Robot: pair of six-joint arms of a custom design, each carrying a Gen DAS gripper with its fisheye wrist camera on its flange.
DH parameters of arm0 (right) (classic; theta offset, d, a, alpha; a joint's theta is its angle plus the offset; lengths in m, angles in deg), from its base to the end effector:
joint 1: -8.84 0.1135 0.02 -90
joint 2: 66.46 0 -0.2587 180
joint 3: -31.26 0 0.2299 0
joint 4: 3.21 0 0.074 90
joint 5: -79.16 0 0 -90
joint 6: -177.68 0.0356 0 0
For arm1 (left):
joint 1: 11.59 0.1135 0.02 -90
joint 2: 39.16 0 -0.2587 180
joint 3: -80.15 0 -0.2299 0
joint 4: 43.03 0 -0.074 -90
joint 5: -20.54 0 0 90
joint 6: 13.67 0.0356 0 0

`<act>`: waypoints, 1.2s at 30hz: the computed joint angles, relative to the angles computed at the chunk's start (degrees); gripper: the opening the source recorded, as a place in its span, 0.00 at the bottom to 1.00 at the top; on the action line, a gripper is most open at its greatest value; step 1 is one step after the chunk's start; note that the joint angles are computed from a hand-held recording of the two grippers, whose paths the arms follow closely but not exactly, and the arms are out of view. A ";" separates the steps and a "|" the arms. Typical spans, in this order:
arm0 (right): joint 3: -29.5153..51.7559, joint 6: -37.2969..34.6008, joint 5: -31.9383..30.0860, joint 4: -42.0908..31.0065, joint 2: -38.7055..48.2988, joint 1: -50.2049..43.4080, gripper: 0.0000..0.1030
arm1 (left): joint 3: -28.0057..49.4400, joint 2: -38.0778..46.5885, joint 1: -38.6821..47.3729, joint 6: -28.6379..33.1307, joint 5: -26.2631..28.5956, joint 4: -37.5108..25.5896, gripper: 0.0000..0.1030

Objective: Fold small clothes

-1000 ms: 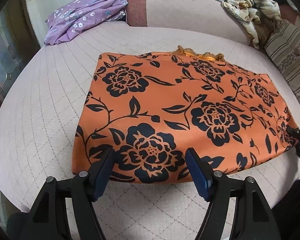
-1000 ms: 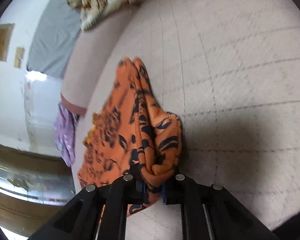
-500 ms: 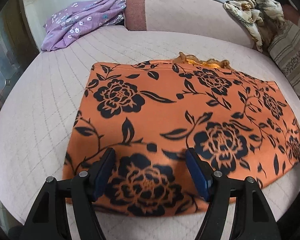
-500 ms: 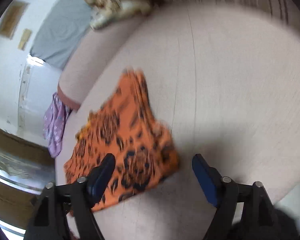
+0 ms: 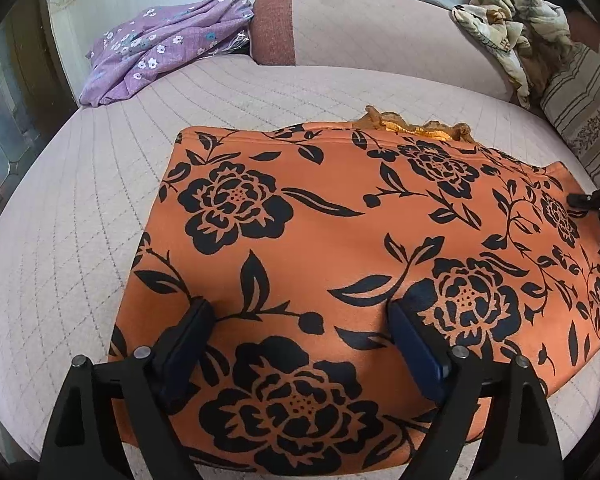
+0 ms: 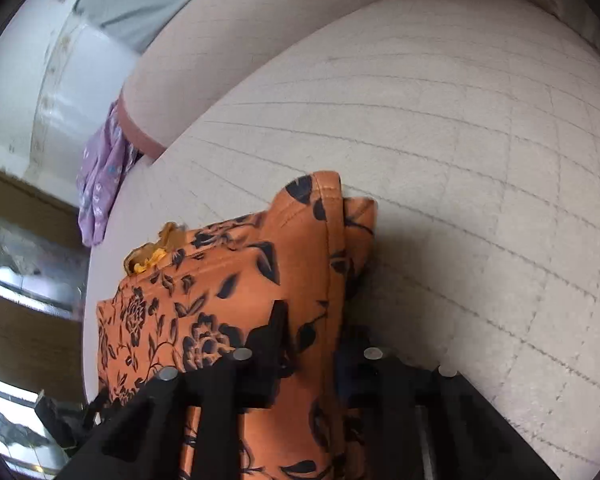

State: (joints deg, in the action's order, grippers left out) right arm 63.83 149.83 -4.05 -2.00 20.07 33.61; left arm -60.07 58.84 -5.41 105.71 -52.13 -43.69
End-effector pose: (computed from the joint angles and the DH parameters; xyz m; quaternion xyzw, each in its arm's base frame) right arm 0.1886 0.0824 0.0988 0.3210 0.8900 0.1786 0.2700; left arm 0.2327 0.0145 0.0818 0.2311 0.9248 -0.0572 0.2968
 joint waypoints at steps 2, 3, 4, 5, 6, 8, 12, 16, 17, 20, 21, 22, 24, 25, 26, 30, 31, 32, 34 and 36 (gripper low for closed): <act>2.72 3.23 7.74 -9.05 -0.91 2.78 0.13 | 0.47 0.11 0.00 -0.03 0.09 -0.58 0.88; 2.29 4.37 7.66 -9.20 -0.05 1.99 0.13 | 0.85 -0.35 -0.10 -0.04 -0.06 -1.67 0.88; 0.14 6.16 6.65 -6.13 0.38 0.98 0.12 | 1.29 -1.22 -0.04 0.13 -0.12 -3.13 0.88; -0.79 7.20 7.40 -5.26 -0.61 1.72 0.13 | 1.53 -2.07 0.26 0.22 0.17 -4.16 0.88; 0.21 7.24 8.85 -7.66 -1.57 2.81 0.16 | 1.47 -3.34 0.86 0.06 0.94 -4.96 0.88; 5.10 10.05 13.95 -19.03 -3.89 6.81 0.26 | 1.27 -5.32 2.07 -0.14 2.68 -6.05 0.88; 8.92 17.28 23.50 -31.35 -12.16 17.10 0.28 | 0.81 -1.75 0.83 1.64 -0.54 -4.55 0.88; 10.73 13.08 20.08 -21.34 -8.94 23.97 0.72 | -0.44 -3.89 -0.23 2.55 -1.60 -4.51 0.89; 8.98 11.39 16.54 -15.31 -6.55 23.70 0.74 | 0.03 -5.19 0.52 2.47 -0.09 -6.61 0.89; 2.04 14.18 11.63 -4.01 0.20 20.74 0.58 | -0.79 -10.47 3.81 4.19 3.74 -9.32 0.90; -1.94 16.99 13.18 0.47 -1.50 21.03 0.53 | -1.28 -11.22 5.06 5.50 4.01 -9.12 0.90; -3.90 20.41 14.12 0.66 -4.59 21.37 0.54 | -1.33 -10.58 6.18 6.50 3.68 -8.54 0.89; 0.49 23.29 17.40 -12.61 -8.99 23.61 0.63 | 0.81 -6.25 7.58 7.38 1.68 -8.85 0.89; 3.45 23.16 19.03 -17.71 -9.42 25.24 0.64 | 2.63 -3.32 8.27 7.11 0.89 -9.80 0.89; 4.42 22.00 19.53 -18.09 -9.58 26.11 0.65 | 3.72 -1.54 8.89 7.28 0.96 -10.67 0.89; 3.83 21.70 17.38 -14.93 -5.03 27.58 0.76 | 2.09 -4.47 8.99 9.01 1.08 -10.77 0.89; 3.35 22.14 15.60 -13.25 -2.28 26.67 0.76 | 2.14 -6.49 10.02 9.07 2.96 -12.55 0.89; 3.38 23.11 17.80 -13.00 -2.41 27.77 0.76 | 1.88 -7.10 11.21 9.25 4.91 -12.46 0.89; 5.04 24.35 18.31 -17.49 -4.90 28.50 0.76 | 1.57 -8.28 12.31 8.94 7.25 -11.84 0.89; 5.73 25.40 19.94 -20.98 -7.60 29.76 0.76 | 1.85 -2.08 9.96 8.41 1.21 -6.78 0.90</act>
State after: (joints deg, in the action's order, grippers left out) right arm 69.55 175.23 15.89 -22.98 12.47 63.38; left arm -58.21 56.77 4.55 114.12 -50.91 -50.47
